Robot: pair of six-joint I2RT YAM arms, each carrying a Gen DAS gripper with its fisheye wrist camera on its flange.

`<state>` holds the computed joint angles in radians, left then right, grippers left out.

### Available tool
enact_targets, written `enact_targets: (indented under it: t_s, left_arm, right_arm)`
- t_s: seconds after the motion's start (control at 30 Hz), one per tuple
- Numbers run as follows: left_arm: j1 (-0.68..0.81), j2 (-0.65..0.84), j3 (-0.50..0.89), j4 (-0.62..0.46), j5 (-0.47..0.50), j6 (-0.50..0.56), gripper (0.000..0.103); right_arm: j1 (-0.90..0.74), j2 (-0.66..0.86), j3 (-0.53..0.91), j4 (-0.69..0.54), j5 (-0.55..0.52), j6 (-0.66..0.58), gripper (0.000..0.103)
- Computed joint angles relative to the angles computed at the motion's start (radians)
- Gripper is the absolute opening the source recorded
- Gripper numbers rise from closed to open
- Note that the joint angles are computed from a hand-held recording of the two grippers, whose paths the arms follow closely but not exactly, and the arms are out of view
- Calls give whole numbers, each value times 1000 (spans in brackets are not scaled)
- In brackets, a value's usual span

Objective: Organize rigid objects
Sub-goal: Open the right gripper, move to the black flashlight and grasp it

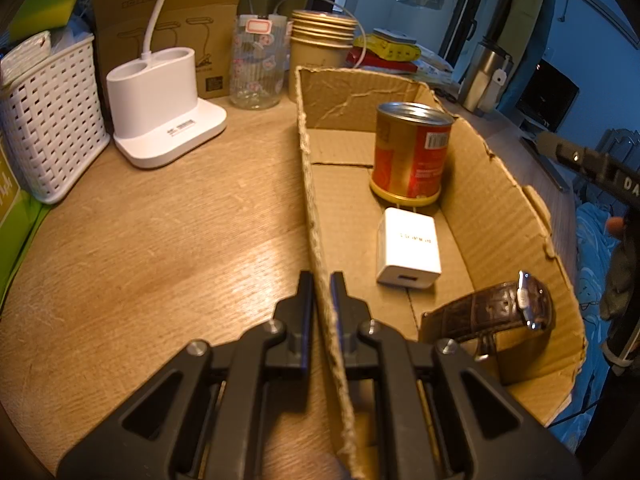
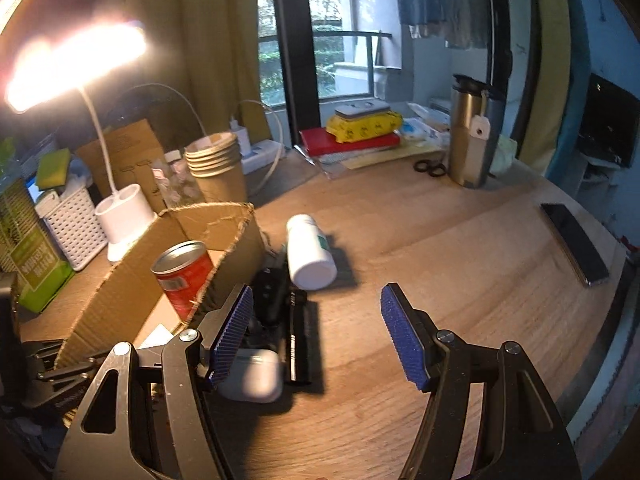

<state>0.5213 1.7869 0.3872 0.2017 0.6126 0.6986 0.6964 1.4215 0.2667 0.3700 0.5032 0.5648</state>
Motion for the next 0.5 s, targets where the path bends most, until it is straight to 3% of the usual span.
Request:
enact_targets:
  t_s: [0.3,0.5]
  left_arm:
    - [0,0,-2,2,0,0,9]
    - [-2,-1,-5,5,0,-3,9]
  right_arm:
    - [-72,217,28,127,-78,-13,69]
    - [-62,319,91,123,-93,-23,55]
